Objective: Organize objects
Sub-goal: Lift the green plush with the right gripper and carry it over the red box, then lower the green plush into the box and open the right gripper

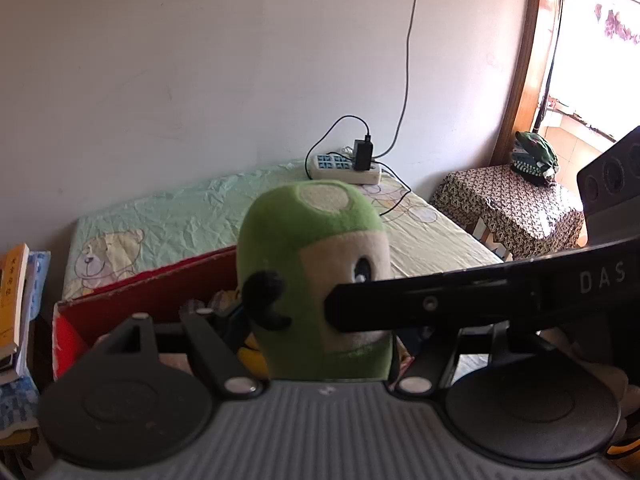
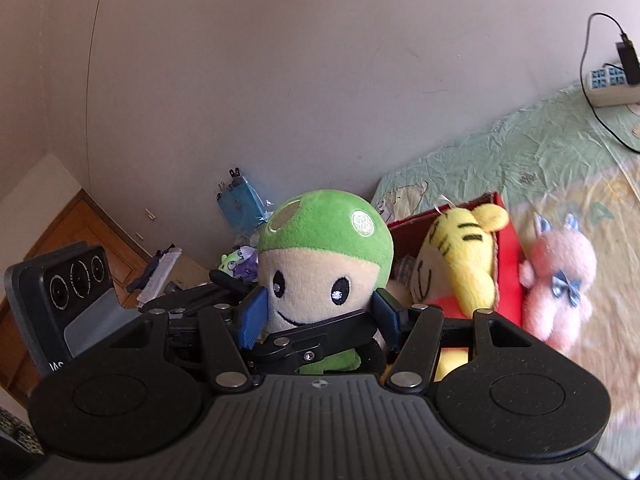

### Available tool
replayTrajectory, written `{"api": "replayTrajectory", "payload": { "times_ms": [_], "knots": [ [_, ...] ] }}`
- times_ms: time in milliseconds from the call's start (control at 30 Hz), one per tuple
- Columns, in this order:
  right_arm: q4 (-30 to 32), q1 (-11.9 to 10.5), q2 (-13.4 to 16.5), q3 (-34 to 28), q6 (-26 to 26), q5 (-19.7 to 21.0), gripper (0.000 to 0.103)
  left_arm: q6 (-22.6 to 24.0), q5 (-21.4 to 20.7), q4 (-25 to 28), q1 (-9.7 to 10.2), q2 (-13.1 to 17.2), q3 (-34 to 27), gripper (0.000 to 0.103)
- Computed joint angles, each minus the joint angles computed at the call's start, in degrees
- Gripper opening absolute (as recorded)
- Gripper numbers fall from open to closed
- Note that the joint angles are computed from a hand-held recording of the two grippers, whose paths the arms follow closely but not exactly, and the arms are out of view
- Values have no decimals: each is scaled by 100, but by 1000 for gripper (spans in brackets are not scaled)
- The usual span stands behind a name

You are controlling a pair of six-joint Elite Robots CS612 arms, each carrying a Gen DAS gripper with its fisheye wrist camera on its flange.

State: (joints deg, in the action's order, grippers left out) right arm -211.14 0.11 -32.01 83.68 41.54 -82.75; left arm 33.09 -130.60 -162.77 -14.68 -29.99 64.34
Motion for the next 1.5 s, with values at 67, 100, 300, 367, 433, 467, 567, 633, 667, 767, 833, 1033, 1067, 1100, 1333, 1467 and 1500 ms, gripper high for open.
{"api": "replayTrajectory", "payload": {
  "times_ms": [67, 100, 300, 367, 433, 467, 567, 633, 667, 767, 833, 1033, 1067, 1100, 1333, 1467, 1500],
  "knots": [
    [217, -23, 65, -159, -33, 24, 60, -62, -18, 166, 20, 169, -278, 71],
    [331, -32, 101, -237, -53, 25, 60, -113, -32, 280, 29, 252, -416, 71],
    [1135, -53, 222, -550, -301, 23, 59, -171, 112, 1119, 27, 634, -1080, 71],
    [1339, -48, 239, -611, -379, 47, 59, -122, 224, 1243, 17, 686, -1150, 71],
    [1589, -42, 259, -689, -423, 60, 59, -63, 329, 1384, 10, 727, -1212, 71],
    [1675, -42, 272, -723, -427, 75, 59, -40, 363, 1502, 11, 753, -1264, 71],
    [1857, -38, 307, -825, -482, 146, 59, -38, 384, 1618, 34, 809, -1359, 72],
    [2090, -39, 305, -892, -526, 229, 59, -40, 381, 1624, 49, 814, -1367, 73],
    [2236, -37, 302, -931, -559, 269, 59, -45, 407, 1638, 45, 816, -1369, 73],
    [2677, -9, 306, -1066, -698, 261, 59, -6, 499, 1678, 33, 826, -1358, 75],
    [2810, -7, 320, -1123, -760, 302, 59, 3, 563, 1674, 26, 821, -1328, 81],
    [2449, -20, 288, -963, -589, 226, 61, -84, 564, 1609, -2, 799, -1295, 87],
    [2378, -27, 278, -927, -537, 228, 61, -92, 546, 1658, -1, 804, -1325, 87],
    [2308, -29, 267, -891, -505, 225, 62, -95, 545, 1671, -4, 795, -1324, 87],
    [1766, 58, 215, -721, -429, -281, 63, -139, 1048, 1403, -97, 609, -1034, 87],
    [1476, 81, 214, -617, -131, -536, 63, -289, 1343, 1302, -137, 518, -920, 87],
    [1435, 85, 212, -591, -79, -577, 63, -316, 1450, 1261, -149, 492, -884, 87]
  ]
}}
